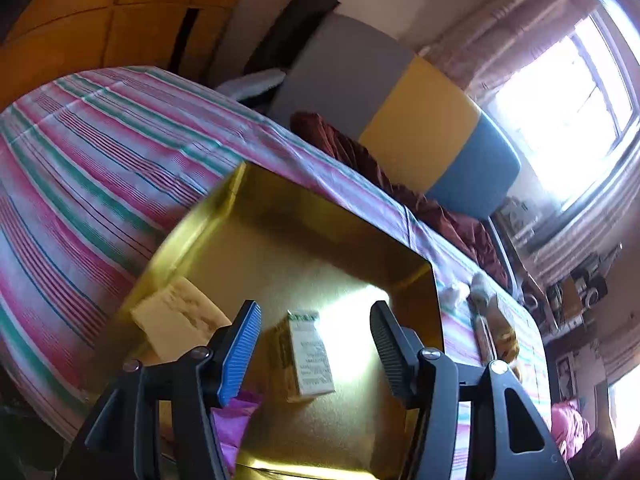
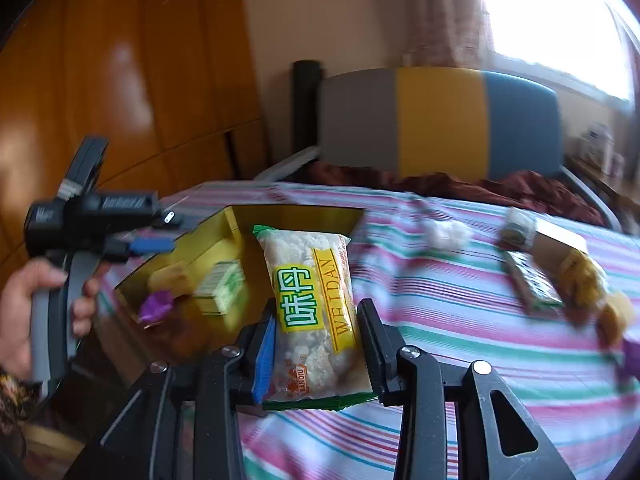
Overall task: Organize objects
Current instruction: 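Carry the green carton into the gold tray and open left gripper, then lower the snack bag into the gold tray and open right gripper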
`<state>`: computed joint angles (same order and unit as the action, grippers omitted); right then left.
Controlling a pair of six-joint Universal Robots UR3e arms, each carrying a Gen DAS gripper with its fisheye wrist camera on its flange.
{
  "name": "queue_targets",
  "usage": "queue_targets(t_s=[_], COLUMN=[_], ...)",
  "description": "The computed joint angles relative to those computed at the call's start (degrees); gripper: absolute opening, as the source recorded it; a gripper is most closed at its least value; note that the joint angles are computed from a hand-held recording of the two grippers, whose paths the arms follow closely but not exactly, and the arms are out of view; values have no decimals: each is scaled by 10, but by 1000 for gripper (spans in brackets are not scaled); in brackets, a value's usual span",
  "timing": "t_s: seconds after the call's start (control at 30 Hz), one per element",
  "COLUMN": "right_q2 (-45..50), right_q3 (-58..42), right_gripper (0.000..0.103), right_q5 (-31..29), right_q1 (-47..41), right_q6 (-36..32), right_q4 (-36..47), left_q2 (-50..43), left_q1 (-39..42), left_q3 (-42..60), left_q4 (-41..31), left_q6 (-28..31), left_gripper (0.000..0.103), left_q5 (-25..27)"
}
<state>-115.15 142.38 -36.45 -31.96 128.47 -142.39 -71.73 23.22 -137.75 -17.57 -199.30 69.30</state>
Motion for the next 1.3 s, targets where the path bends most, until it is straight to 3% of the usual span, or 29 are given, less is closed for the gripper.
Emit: queue_targets(t_s=[0.17, 0.27, 0.37, 0.6, 0.67, 0.77, 0.9, 1.1, 1.3], right_q2=[36, 89, 142, 244, 269, 295, 280, 244, 229], right_q3=[-17, -61, -122, -278, -305, -318, -296, -250, -218], right_gripper=[39, 39, 39, 39, 41, 48, 57, 57, 60], right_q5=[-27, -81, -133, -180, -191, -200, -163, -130, -139], right_q1=[93, 171, 237, 305, 320, 330, 300, 257, 254], right_q6=[10, 13, 6, -65, -63, -35, -2, 14, 49], right_q4=[-70, -81, -40, 132, 142, 116, 95, 72, -6], left_q2=[32, 48, 56, 63, 61, 55, 48, 33, 31], left_q1=[32, 54, 60, 53, 46, 39, 31, 6, -3], left_q3=[7, 5, 5, 7, 9, 13, 13, 16, 19], left_q4=[-40, -57, -63, -59, -58, -55, -50, -38, -38], left_q6=[4, 6, 5, 4, 6, 4, 1, -5, -8], left_gripper=[62, 62, 62, 62, 62, 62, 62, 62, 62], left_q5=[2, -6, -4, -1, 2, 3, 6, 21, 29])
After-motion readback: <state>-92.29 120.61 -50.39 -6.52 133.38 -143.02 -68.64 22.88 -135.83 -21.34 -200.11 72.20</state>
